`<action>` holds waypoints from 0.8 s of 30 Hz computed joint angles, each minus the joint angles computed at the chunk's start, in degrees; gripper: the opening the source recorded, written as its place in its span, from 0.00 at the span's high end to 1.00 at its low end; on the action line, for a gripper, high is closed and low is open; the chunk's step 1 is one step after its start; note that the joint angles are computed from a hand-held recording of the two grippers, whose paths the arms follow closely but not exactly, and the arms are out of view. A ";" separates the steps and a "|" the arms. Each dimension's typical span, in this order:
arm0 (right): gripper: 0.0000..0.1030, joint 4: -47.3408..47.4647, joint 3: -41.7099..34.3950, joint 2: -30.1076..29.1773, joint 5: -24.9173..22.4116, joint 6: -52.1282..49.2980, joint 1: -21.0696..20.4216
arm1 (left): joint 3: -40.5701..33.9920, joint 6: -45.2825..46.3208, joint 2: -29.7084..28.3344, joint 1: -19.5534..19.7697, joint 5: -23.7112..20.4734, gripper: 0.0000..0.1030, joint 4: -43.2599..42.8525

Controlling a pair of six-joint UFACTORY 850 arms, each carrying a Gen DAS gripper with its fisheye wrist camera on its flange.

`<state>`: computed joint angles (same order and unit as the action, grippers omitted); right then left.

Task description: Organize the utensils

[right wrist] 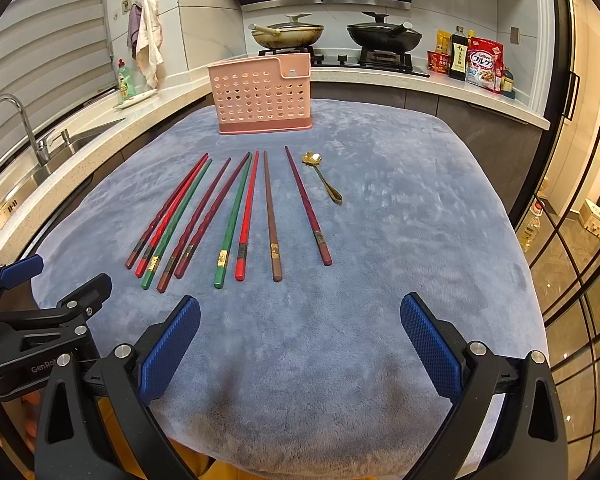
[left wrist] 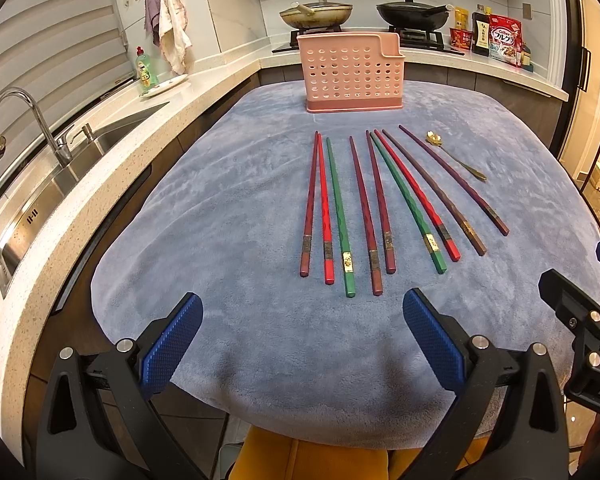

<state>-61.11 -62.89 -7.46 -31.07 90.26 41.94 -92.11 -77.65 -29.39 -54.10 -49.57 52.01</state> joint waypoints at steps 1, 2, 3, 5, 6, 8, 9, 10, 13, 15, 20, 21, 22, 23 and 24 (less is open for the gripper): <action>0.07 0.00 0.00 0.00 0.00 0.00 0.00 | -0.06 0.06 -0.04 0.02 0.04 0.07 -0.02; 0.07 0.11 0.00 -0.02 0.04 -0.08 -0.01 | -0.10 0.09 -0.06 0.02 -0.02 0.07 -0.03; 0.07 0.19 -0.01 -0.01 0.04 -0.17 -0.01 | -0.07 0.12 -0.04 0.03 0.02 0.07 -0.08; 0.07 0.18 0.00 0.05 0.02 -0.21 -0.04 | -0.04 0.09 -0.02 0.05 0.00 0.07 -0.16; 0.07 0.04 0.04 0.02 0.06 -0.06 -0.08 | 0.11 0.00 0.04 0.09 0.11 0.07 -0.28; 0.07 0.23 0.01 -0.04 0.05 -0.15 -0.11 | 0.52 0.17 0.37 0.72 0.95 0.07 -2.01; 0.07 0.23 0.15 0.02 0.12 -0.06 -0.25 | 0.68 -0.07 0.46 0.98 1.07 0.07 -2.47; 0.07 0.22 0.25 0.08 0.15 -0.01 -0.36 | 0.98 -0.47 0.70 1.53 1.28 0.07 -3.44; 0.07 0.51 0.36 0.15 0.31 -0.05 -0.86 | 2.63 -1.24 2.01 3.44 4.46 0.07 -6.13; 0.07 0.90 0.21 -0.10 0.66 -0.25 -1.41 | 3.03 -1.01 2.34 4.45 6.14 0.07 -7.39; 0.07 2.69 -1.13 -1.22 1.31 -2.29 -2.55 | 0.97 0.86 0.30 6.11 5.53 0.07 -8.87; 0.07 2.99 -1.49 -1.51 1.45 -2.75 -2.80 | 0.22 1.82 -0.33 6.58 5.62 0.07 -9.89; 0.07 3.19 -1.76 -1.73 1.56 -3.07 -2.99 | -0.58 2.55 -0.94 6.93 5.63 0.07 -10.73; 0.07 3.56 -2.16 -2.03 1.63 -3.62 -3.27 | -1.38 3.18 -1.63 7.26 5.34 0.07 -11.33; 0.07 3.82 -2.51 -2.31 1.72 -4.04 -3.56 | -2.32 3.87 -2.43 7.62 4.85 0.07 -11.90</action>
